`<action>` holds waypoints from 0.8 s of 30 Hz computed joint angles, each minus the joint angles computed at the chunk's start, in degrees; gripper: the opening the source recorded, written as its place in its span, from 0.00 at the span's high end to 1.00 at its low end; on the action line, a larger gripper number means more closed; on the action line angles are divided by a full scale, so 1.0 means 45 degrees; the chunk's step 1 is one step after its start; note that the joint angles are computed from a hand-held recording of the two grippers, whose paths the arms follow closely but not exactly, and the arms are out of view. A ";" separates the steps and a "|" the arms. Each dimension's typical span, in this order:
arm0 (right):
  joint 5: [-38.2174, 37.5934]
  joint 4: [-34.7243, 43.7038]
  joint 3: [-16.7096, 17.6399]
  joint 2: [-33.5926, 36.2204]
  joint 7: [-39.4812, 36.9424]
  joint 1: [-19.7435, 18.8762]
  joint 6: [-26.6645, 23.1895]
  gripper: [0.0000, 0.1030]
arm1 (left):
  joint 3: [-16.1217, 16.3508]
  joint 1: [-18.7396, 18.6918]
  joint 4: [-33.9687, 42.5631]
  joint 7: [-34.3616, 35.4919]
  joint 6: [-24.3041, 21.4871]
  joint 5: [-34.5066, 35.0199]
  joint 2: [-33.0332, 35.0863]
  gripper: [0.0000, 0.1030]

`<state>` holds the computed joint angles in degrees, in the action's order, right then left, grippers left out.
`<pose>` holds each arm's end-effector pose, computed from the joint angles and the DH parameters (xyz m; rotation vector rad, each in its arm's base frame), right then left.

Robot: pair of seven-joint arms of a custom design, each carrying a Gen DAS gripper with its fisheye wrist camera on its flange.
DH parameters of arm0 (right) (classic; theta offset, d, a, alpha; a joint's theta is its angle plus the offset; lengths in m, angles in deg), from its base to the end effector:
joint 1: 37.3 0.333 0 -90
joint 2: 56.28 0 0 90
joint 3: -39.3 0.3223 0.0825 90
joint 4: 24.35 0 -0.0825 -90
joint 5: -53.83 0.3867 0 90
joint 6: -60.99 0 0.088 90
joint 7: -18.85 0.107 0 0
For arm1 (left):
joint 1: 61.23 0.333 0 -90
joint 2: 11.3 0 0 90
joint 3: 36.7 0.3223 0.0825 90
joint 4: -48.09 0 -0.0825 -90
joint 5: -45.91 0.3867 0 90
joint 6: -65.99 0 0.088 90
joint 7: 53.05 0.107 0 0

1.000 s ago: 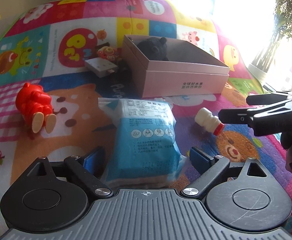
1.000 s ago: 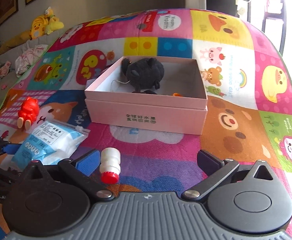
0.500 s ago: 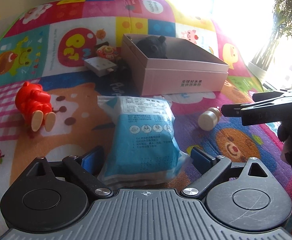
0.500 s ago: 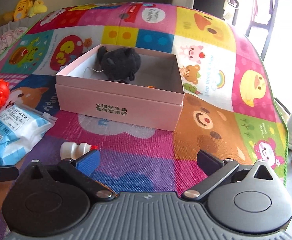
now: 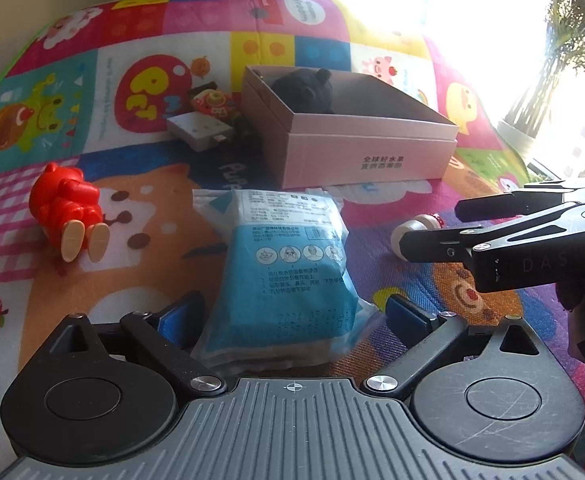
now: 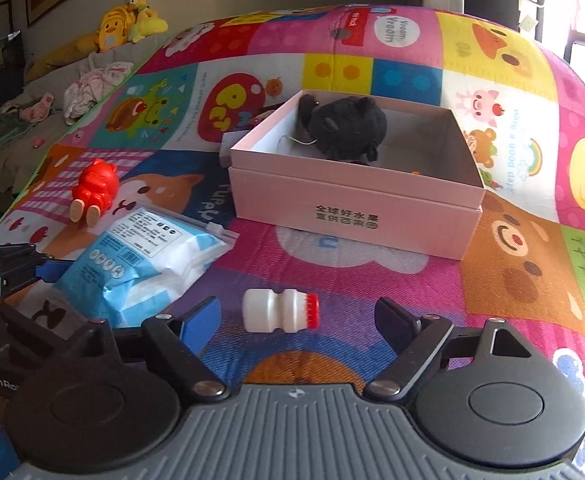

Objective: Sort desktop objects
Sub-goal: 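Grasp the white bottle from the mat with the right tool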

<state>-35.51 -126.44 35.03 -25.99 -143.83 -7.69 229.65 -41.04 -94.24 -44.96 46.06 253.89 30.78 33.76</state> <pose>0.5711 0.3482 0.2865 -1.7393 1.6260 -0.6709 0.6132 -0.4184 0.2650 -1.3369 2.2175 -1.1009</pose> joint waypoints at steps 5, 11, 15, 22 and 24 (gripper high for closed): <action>0.1439 0.0332 -0.0026 0.0413 -0.1092 0.0045 -0.0072 0.26 | -0.0113 0.0099 0.0012 0.0019 -0.0020 0.0047 0.0012 0.01; 0.2308 0.0255 -0.0691 0.0488 -0.1647 0.0486 0.0521 0.57 | -0.0167 0.0139 0.0039 0.0037 -0.0069 0.0115 0.0024 0.00; 0.2271 0.0119 -0.0931 0.0381 -0.1675 0.0694 0.0535 0.57 | -0.0667 0.0561 0.0003 -0.0019 0.0182 0.0050 -0.0006 0.00; 0.2366 -0.0198 -0.0880 0.0070 -0.1922 0.0684 0.0172 0.57 | 0.1283 -0.1099 0.0983 -0.0068 -0.0228 -0.0285 0.0364 0.27; 0.2412 -0.0322 -0.0838 -0.0065 -0.1946 0.0671 0.0012 0.57 | 0.2014 -0.1625 0.1418 -0.0378 -0.0801 -0.0121 0.0618 0.29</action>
<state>-24.66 -127.89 31.25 -26.28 -152.59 -4.66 229.71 -31.97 -101.55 -38.58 44.36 250.28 30.24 36.55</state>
